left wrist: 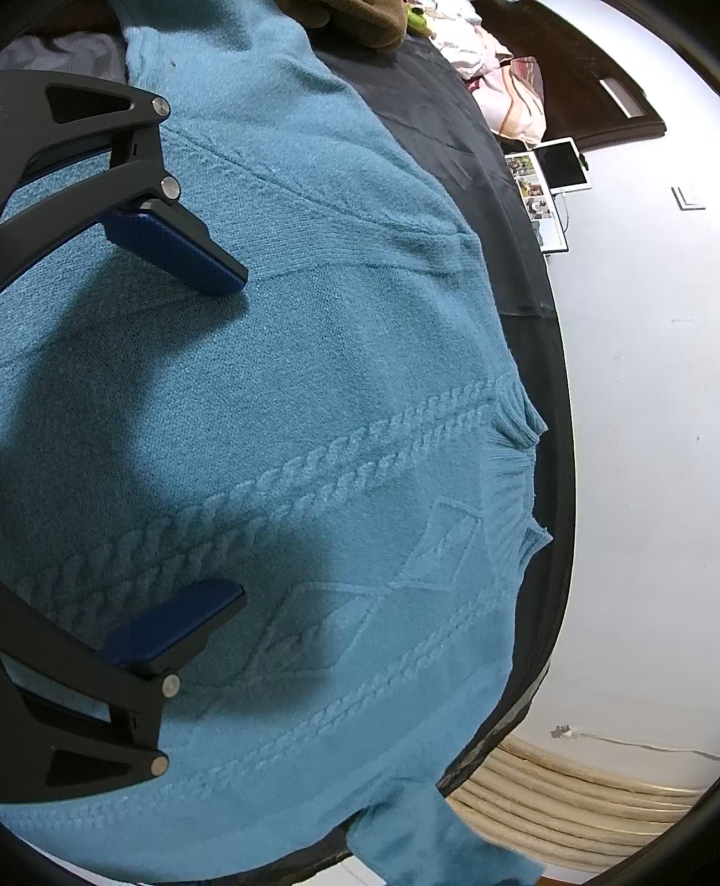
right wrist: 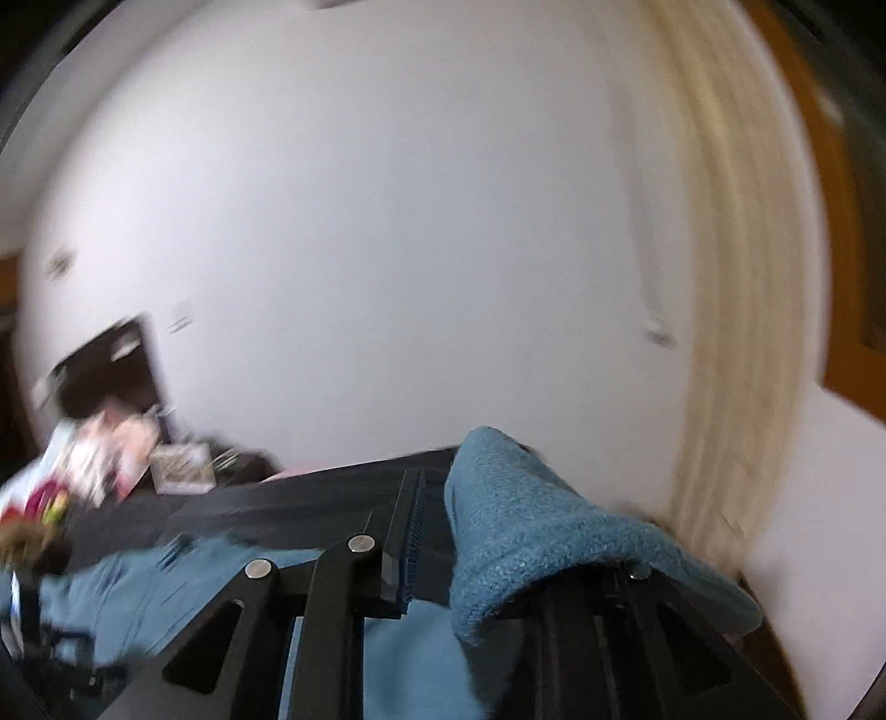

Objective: Fold clothes

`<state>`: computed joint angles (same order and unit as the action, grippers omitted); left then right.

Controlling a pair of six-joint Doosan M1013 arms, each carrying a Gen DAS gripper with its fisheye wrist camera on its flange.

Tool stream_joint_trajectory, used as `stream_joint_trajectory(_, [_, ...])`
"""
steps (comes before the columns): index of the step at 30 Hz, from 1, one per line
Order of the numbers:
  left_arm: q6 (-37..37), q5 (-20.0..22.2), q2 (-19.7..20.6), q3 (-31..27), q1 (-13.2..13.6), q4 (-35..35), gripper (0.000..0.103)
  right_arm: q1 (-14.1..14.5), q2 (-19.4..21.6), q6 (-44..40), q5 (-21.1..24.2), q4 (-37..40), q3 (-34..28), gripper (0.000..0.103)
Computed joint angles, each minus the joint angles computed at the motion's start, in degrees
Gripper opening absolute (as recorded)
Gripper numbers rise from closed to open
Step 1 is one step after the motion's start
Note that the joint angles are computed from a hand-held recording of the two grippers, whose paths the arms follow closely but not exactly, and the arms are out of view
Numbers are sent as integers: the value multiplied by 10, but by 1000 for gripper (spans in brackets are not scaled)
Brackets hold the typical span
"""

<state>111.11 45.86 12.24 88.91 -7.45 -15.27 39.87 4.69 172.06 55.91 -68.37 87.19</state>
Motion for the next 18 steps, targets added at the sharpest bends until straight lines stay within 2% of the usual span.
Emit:
stream_joint_trajectory(4, [14,6,1,-2,7,-27,103,12,40,-148,-74,64,-40,20])
stream_joint_trajectory(6, [21,9,2,-3,10,-39,103,12,56,-246,-111,140,-55,20])
stream_joint_trajectory(8, [23,10,2,-3,11,-44,103,11,71,-349,-124,226,-70,22])
stream_joint_trajectory(10, [24,11,2,-4,11,-45,103,12,87,-451,-120,305,-81,28])
stream_joint_trajectory(12, [24,12,1,-3,11,-46,103,15,94,-512,-117,355,-81,31])
stream_joint_trajectory(14, [25,12,0,-2,11,-46,103,13,93,-553,-127,412,-72,40])
stream_joint_trajectory(15, [25,11,0,-2,11,-45,103,10,89,-566,-136,436,-64,63])
stream_joint_trajectory(16, [24,11,0,-2,11,-43,103,10,88,-572,-144,449,-60,76])
stream_joint_trajectory(18, [23,10,0,-2,10,-40,103,11,85,-582,-160,472,-54,77])
